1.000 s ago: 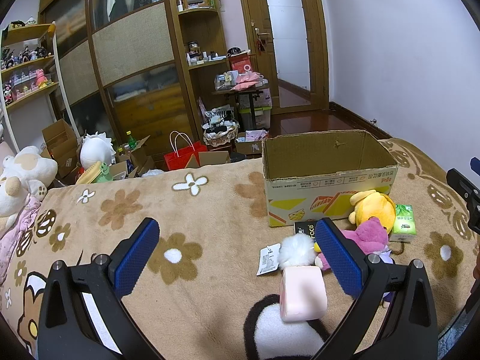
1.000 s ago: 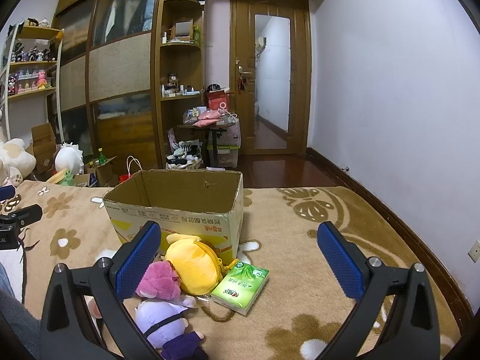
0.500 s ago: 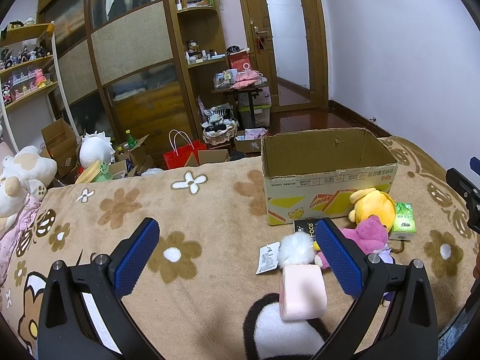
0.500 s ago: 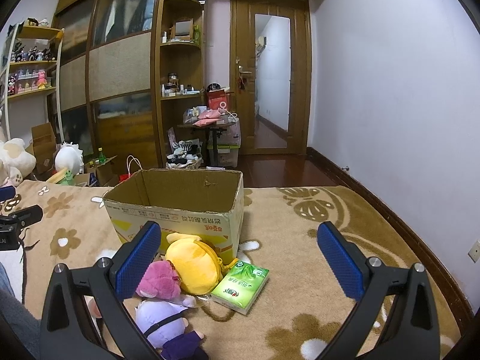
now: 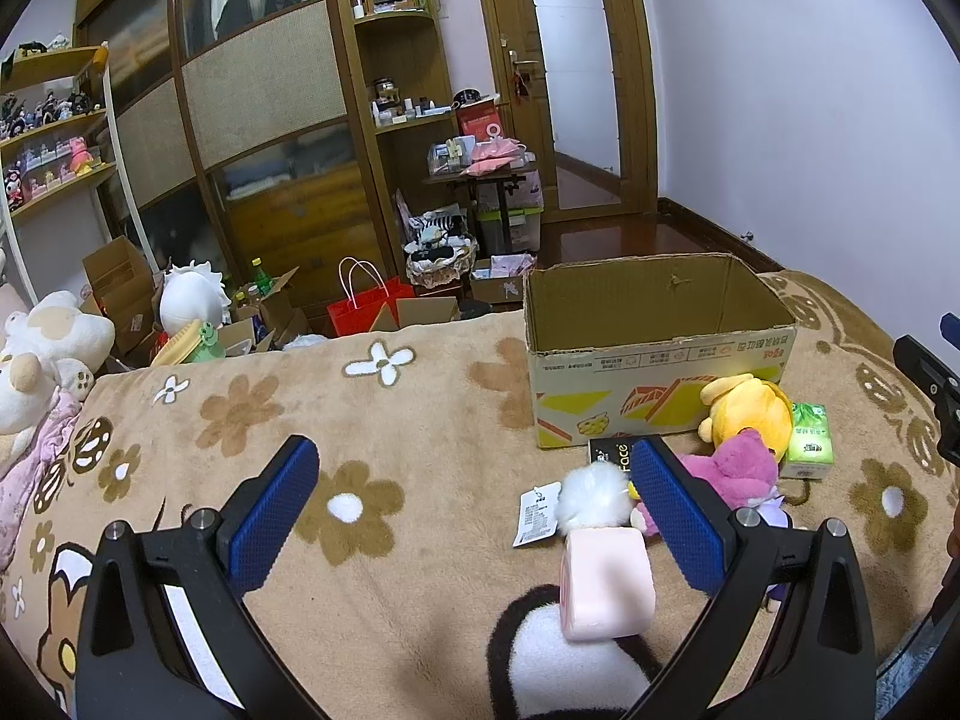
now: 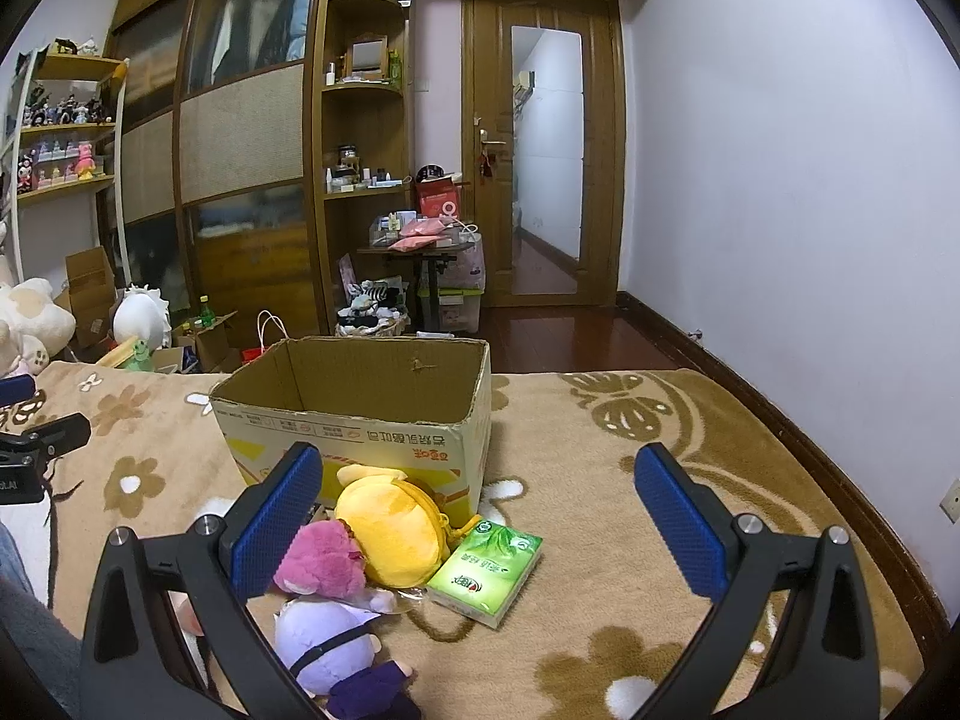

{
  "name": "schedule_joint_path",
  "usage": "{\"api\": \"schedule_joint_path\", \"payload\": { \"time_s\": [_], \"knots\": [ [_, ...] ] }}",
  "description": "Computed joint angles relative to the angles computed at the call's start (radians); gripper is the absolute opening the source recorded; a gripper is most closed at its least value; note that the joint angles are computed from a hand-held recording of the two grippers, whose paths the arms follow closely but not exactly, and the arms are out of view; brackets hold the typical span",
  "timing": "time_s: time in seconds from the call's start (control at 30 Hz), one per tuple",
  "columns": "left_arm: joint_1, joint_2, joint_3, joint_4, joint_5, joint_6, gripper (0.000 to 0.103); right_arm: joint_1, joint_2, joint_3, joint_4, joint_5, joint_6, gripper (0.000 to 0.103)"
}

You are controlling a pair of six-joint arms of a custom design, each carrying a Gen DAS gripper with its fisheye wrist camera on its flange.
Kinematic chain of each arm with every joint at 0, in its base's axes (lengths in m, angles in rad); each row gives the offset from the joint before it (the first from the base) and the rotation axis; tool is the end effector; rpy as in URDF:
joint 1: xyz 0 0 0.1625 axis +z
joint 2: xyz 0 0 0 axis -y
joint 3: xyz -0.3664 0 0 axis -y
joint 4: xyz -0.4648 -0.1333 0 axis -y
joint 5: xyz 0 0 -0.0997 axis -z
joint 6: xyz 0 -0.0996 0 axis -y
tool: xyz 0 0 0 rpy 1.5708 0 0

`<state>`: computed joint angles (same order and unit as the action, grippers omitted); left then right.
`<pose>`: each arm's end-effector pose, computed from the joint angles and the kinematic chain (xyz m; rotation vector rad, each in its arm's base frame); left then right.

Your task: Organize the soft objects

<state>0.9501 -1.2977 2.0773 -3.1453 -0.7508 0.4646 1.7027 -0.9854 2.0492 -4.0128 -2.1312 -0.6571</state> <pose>-0.1509 -0.5654 0.2121 0.7932 2.0935 -0.9964 0.1494 -0.5148 0.1433 0.3157 -1.9350 1.3753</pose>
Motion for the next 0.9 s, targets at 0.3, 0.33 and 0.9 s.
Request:
{"api": "schedule_joint_path", "payload": {
  "time_s": [0.3, 0.33, 0.9],
  "knots": [
    [-0.003, 0.001, 0.01, -0.002, 0.007, -0.007, 0.103, 0.002, 0.003, -0.003, -0.001, -0.006, 0.004, 0.103],
    [-0.003, 0.001, 0.01, -0.002, 0.007, -0.007, 0.103, 0.002, 0.003, -0.002, -0.003, -0.005, 0.003, 0.103],
    [0.018, -0.018, -0.002, 0.206, 0.009, -0.117, 0.103, -0.006, 0.003, -0.023, 0.087, -0.002, 0.021, 0.103]
  ]
}}
